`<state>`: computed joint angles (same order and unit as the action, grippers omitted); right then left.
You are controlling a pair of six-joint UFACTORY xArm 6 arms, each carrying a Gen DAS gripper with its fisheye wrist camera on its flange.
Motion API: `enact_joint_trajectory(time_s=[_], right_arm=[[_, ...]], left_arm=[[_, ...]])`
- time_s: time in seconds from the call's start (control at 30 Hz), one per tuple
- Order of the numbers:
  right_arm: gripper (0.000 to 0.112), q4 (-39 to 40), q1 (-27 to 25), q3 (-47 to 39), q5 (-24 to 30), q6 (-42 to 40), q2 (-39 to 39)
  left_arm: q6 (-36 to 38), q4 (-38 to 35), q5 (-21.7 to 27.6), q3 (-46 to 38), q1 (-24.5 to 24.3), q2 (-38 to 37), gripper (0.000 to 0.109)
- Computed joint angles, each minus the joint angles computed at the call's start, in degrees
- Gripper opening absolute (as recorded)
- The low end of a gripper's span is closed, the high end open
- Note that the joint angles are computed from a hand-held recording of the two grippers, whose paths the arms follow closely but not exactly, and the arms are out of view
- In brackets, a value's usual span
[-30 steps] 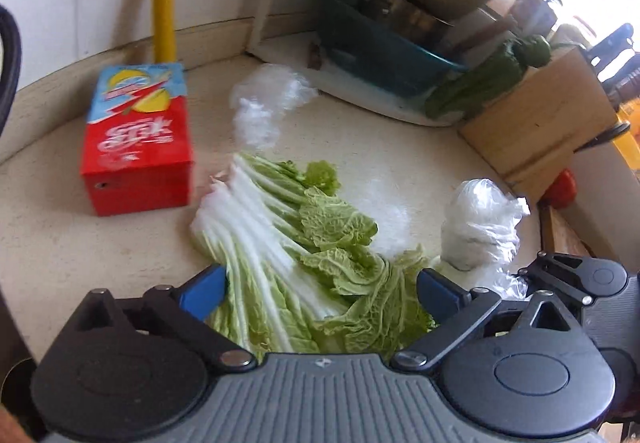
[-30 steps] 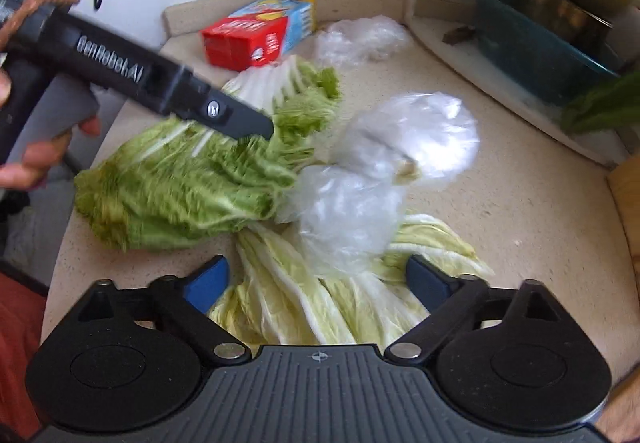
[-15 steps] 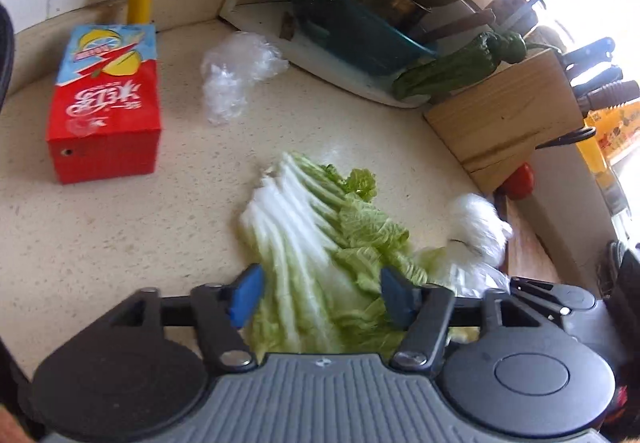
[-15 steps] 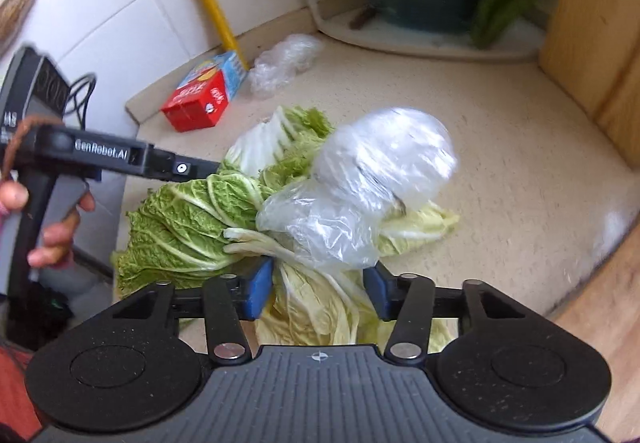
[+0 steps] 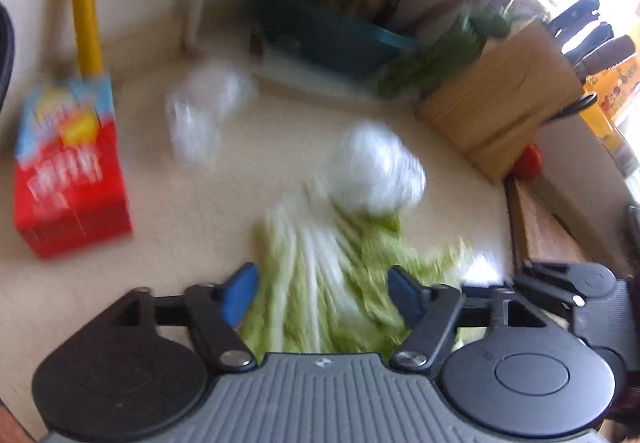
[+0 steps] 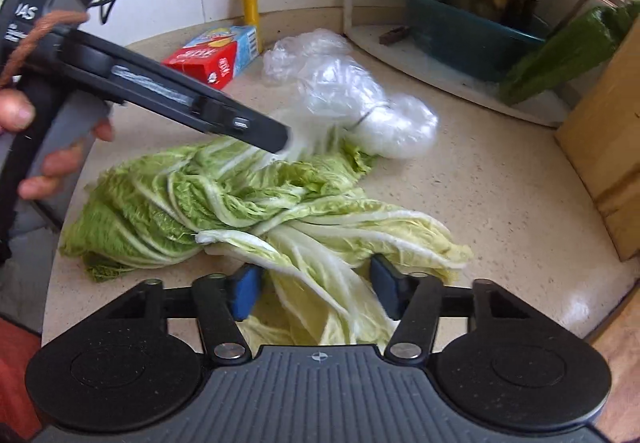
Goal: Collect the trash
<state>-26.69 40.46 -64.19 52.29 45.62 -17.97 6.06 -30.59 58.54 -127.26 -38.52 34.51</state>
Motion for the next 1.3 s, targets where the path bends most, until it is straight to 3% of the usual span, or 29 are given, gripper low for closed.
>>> enact_joint_trajectory(time_s=[0.1, 0.23, 0.27, 0.3, 0.33, 0.37, 0.4, 0.5, 0.57, 0.6, 0.63, 0.7, 0.77, 0.83, 1.0, 1.1, 1.23, 1.3], right_arm=[[0.057, -0.65, 0.26, -1.24, 1.08, 1.3, 0.9], [0.059, 0.26, 0.17, -0.14, -1.06, 4.81, 0.33], [0.061, 0.01, 0.58, 1.2, -1.66, 6.19, -0.72], [0.071, 0.25, 0.66, 1.88, -1.95, 6.51, -1.43], [0.094, 1.36, 0.51, 2.65, -3.01, 6.55, -1.92], [0.103, 4.64, -0.12, 3.74, -5.28, 5.28, -2.3], [0.103, 5.53, -0.11, 4.95, -7.15, 5.16, -3.01], [0.103, 3.05, 1.57, 4.92, -5.99, 5.67, -2.76], [0.103, 0.95, 2.15, 3.47, -3.85, 7.25, -1.58], [0.095, 0.44, 2.57, 1.71, -1.66, 6.09, -0.35], [0.076, -0.38, 2.79, -0.16, 0.43, 4.67, 0.94], [0.059, 0.77, 2.15, -1.74, 1.52, 2.7, 1.48], [0.056, 3.4, 0.58, -1.92, 0.18, 0.11, 1.64], [0.043, 4.03, -0.47, -2.57, -1.24, -1.04, 2.68], [0.036, 12.11, -3.53, 1.45, -10.48, 1.14, 0.22], [0.034, 13.63, -4.34, 6.49, -17.77, 8.24, -3.84], [0.031, 6.59, -4.63, 11.93, -25.94, 24.18, -8.34], [0.031, 1.44, -4.61, 12.65, -26.79, 31.0, -9.6]], left_arm=[[0.97, 3.39, 3.61, -5.11, -1.8, 2.39, 0.102], [1.31, 12.8, -1.22, 0.7, -5.84, -1.2, 0.1], [1.54, 14.04, -2.02, 2.26, -6.28, -2.23, 0.1], [1.86, 13.83, -2.23, 3.14, -6.21, -2.92, 0.1], [2.15, 13.14, -1.92, 3.53, -5.87, -3.45, 0.094], [2.58, 13.12, -2.35, 4.92, -5.6, -4.57, 0.088], [3.72, 12.88, -2.46, 6.01, -5.26, -5.51, 0.08], [7.63, 10.55, -1.57, 9.52, -3.91, -8.54, 0.066], [7.38, 8.68, 2.85, 6.27, -2.72, -7.36, 0.049], [6.02, 7.62, 4.19, 5.43, -2.12, -7.44, 0.039], [5.66, 6.64, 5.16, 4.9, -1.55, -7.51, 0.032], [5.62, 5.89, 6.66, 5.03, -0.66, -7.85, 0.024], [2.15, 4.65, 7.62, 4.19, -0.09, -6.61, 0.021], [0.14, 0.04, 6.75, 6.36, 1.27, -7.7, 0.017], [0.37, -7.8, 4.55, 10.56, 3.45, -10.18, 0.013], [0.09, -10.76, 2.12, 12.26, 3.85, -11.19, 0.013], [1.61, -13.09, 0.11, 12.6, 3.59, -12.43, 0.013], [2.7, -12.98, -0.94, 12.84, 3.28, -13.32, 0.013]])
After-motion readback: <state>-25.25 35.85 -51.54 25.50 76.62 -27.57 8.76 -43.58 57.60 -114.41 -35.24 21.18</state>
